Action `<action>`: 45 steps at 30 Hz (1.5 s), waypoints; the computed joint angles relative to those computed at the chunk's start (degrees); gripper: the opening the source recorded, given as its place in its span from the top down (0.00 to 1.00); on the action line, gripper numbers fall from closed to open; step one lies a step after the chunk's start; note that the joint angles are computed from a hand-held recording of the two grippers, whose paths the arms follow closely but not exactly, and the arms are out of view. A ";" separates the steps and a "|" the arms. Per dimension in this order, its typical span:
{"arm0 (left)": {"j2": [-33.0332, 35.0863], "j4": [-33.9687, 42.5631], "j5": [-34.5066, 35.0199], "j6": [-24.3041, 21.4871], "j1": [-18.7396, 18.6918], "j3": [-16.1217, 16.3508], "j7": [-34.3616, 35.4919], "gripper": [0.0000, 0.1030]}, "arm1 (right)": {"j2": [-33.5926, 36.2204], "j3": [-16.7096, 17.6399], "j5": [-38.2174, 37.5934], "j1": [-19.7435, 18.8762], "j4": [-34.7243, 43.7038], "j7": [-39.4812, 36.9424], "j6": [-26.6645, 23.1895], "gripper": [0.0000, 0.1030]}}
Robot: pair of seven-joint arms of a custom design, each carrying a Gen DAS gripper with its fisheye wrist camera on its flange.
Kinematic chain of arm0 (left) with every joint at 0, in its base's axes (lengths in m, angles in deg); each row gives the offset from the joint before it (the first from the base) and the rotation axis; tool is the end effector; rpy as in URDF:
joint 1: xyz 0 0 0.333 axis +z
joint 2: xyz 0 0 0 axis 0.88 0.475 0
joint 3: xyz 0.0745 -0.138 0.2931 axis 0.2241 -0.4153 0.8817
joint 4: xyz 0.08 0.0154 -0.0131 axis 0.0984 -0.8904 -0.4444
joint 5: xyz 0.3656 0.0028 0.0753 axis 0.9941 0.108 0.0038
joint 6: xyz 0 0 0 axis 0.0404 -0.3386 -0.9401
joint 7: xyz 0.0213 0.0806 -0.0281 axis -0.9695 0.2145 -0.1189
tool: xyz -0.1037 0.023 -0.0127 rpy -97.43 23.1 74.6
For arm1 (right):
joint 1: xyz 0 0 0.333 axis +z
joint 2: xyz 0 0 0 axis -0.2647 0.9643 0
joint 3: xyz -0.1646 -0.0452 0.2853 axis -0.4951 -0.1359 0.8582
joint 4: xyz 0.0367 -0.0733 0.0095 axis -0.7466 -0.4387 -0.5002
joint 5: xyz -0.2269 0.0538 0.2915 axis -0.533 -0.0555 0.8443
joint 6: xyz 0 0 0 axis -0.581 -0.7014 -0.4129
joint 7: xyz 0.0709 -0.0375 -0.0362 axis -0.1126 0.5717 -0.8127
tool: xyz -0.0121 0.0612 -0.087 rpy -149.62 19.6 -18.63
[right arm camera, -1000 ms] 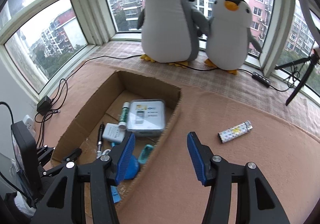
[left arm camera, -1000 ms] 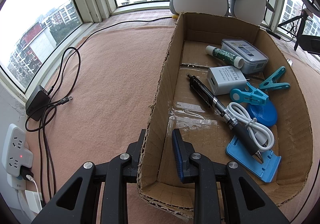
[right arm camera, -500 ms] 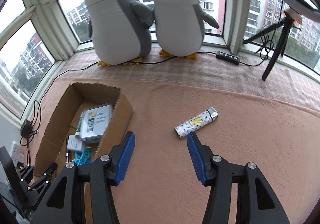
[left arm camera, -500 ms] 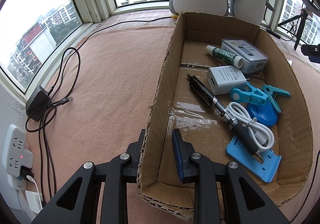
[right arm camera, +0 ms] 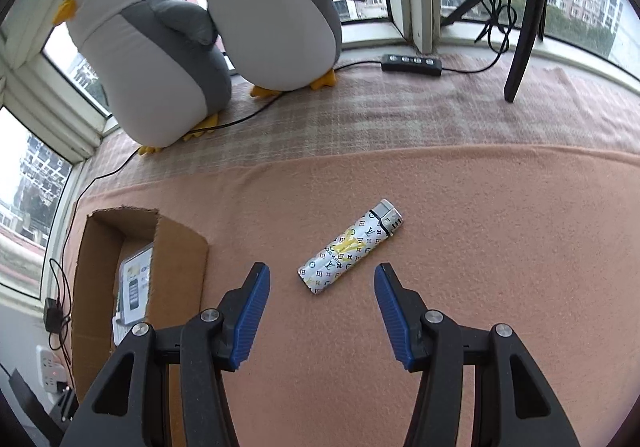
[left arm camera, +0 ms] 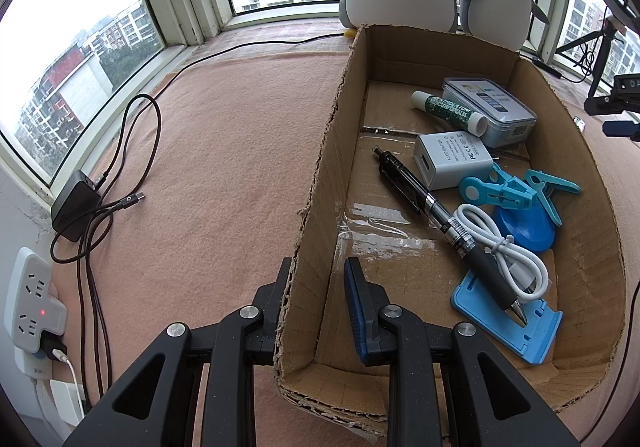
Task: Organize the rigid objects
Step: 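Move the open right gripper to the patterned lighter, then close the right gripper around the patterned lighter, then carry the lighter with the right gripper into the box and release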
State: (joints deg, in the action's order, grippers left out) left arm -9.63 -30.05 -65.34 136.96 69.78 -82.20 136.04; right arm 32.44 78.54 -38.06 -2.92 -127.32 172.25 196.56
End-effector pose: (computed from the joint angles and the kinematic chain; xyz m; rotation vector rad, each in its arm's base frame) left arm 0.6475 -0.0159 0.4112 -1.2606 2.4155 -0.6342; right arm 0.5454 0.1417 0.4668 -1.0563 2.5005 -0.3465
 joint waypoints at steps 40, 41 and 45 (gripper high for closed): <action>0.04 0.01 -0.04 0.06 0.06 -0.08 -0.05 0.75 | 3.52 -0.71 1.75 2.00 1.82 -8.37 -5.15 0.80; 0.03 -0.02 -0.04 0.08 0.06 -0.09 -0.03 0.75 | 2.98 -0.55 1.95 1.99 0.98 -8.18 -4.23 0.80; 0.03 -0.03 -0.15 0.11 0.10 -0.14 0.06 0.75 | 0.56 0.23 1.93 2.21 -2.02 -5.94 -1.00 0.80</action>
